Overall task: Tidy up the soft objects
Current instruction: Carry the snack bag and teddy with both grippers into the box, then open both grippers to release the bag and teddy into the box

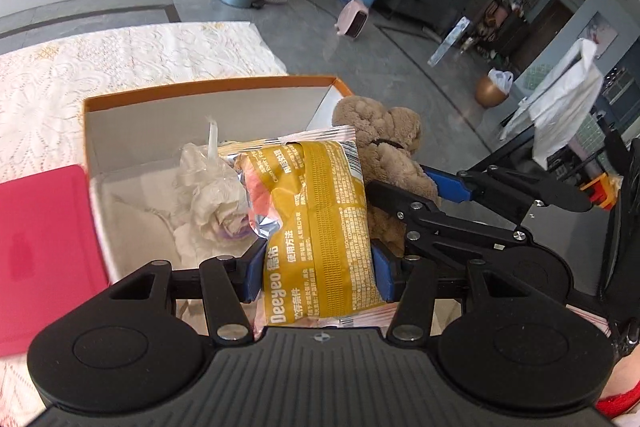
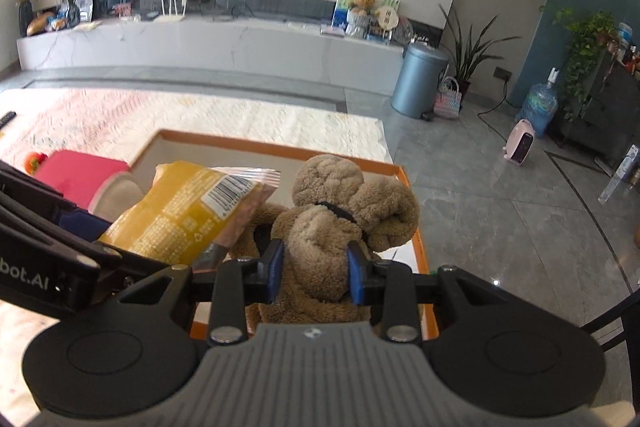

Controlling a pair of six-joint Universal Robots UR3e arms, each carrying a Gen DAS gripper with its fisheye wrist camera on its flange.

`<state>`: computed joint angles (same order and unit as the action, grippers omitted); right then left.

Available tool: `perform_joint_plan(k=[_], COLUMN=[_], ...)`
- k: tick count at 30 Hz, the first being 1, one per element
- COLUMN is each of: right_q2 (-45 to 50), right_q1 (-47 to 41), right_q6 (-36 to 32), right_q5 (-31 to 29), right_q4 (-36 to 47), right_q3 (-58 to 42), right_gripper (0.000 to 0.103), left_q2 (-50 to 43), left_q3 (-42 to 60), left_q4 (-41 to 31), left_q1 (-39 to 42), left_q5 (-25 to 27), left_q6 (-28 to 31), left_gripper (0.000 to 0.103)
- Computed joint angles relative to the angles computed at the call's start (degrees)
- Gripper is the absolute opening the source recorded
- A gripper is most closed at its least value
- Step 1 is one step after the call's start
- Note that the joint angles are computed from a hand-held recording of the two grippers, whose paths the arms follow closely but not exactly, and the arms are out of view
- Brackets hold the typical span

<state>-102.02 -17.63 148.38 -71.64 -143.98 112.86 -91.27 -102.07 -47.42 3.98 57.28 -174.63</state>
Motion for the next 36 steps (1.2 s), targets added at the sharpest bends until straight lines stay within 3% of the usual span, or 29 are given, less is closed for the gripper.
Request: perform_joint_plan(k=[14,23,29,31,34,36], right_q2=[17.3,21.6,20.9,20.2,18.5,17.3], right_q1=[1.9,3.6,4.4,4.8,4.6,4.6], right_q6=[-6.4,-7.1,-7.6,-8.0,-9.0,-9.1], right_q5=[-5.6,-8.1,-8.9,-9.6,-9.5,-9.6], right_q4=[-3.0,-1.9,-2.1,-3.1,-2.4,-1.8], right_q3=[-7.8,-10.6,-10.5,-9.9,-9.6,-9.7], right_gripper=[0.033,0.037,0.045,0.055,0.064,0.065], left_q2=[-16.3,-17.1,-15.0,-14.8,-12.9,-11.5], left_q3=[9.1,9.5,5.9,6.6,5.9,5.5], left_q4=[3.0,1.6,5.4,5.3,5.3,5.4], left_q1=[-3.5,-3.5,-1.9,-1.8,-1.8,-1.8], left_q5=[2.9,3.8,2.3,2.0,2.5,2.7], left_q6=[-4.6,-4.8,-5.3,-5.5,-4.9,-4.5], left_gripper=[0.06,0.062,0.08,0.085,0.086,0.086])
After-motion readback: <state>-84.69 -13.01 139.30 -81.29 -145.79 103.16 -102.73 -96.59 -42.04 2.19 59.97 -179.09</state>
